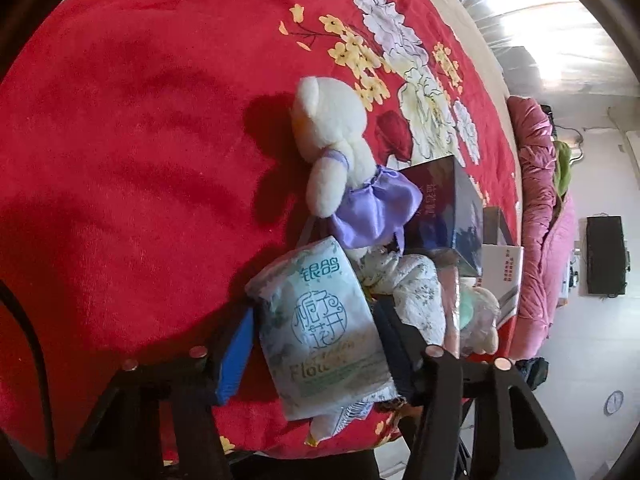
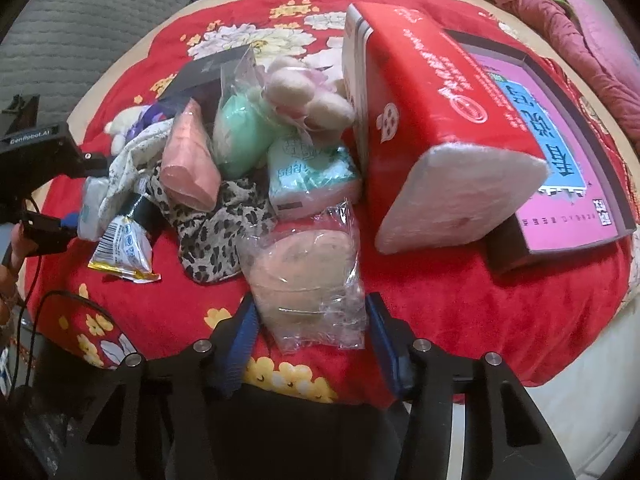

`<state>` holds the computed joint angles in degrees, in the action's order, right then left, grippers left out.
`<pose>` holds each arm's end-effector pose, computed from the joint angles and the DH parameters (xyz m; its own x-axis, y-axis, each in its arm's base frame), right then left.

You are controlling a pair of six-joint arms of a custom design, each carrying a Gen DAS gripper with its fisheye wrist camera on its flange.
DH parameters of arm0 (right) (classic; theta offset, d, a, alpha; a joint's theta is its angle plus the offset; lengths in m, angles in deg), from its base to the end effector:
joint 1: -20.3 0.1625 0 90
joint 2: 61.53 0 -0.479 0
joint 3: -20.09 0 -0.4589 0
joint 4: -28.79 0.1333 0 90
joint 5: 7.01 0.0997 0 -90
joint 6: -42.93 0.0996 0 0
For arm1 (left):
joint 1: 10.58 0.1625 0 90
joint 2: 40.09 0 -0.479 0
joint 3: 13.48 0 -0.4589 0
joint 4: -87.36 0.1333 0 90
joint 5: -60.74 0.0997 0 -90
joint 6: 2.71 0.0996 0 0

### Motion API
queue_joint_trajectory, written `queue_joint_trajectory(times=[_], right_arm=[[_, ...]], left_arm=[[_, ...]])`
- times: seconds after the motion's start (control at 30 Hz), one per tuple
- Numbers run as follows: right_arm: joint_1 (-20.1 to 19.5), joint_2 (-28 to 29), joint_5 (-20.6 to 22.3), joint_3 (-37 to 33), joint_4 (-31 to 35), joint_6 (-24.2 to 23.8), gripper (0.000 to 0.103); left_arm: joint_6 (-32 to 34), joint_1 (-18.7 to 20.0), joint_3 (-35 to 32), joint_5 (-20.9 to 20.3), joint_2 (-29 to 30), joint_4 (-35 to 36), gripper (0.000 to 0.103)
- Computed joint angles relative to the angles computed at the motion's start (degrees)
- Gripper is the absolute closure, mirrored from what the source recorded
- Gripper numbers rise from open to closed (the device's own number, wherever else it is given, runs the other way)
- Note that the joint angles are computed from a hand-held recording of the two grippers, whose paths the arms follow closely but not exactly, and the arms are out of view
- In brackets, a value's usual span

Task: Organize soft objects
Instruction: 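Carry the tissue pack with the left tool while the right tool sets the bagged sponge in the tray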

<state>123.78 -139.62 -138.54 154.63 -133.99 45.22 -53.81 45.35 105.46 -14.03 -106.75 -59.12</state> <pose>0.1748 -0.4405 0.2052 -0.7798 0.0441 0.6245 -0.1927 0.9322 -0.3064 -0.1911 -0.5673 0.1508 -0.9435 -0.3135 -0.1075 -0.2796 0.9270 -0.2499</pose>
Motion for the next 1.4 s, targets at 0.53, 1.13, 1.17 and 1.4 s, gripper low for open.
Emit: queue_joint_trajectory(times=[0.53,1.13,1.17,1.4], right_arm=[[6.7,-3.2,-1.7,1.0,-3.8,-1.3,0.049],[7.9,-12.3,-7.5,-0.5,-13.0,-9.6,0.049],[7.4,-12.9,-8.0,-0.7,-13.7,-10.3,0.049],[3.5,-17.0,-8.9,-2.0,-15.7,-14.7,0.049]], left_arm=[[3.4,-6.4,2.4,7.1,-6.5,1.0,0.050],[14.0,-17.8,-4.1,7.8,-0.3,2.1,0.050],[14.7,-18.3,-4.9,7.5,0.7,2.3,0.050],[19.3,-21.2,-11.5,5.8,8.6,3.5,0.050]])
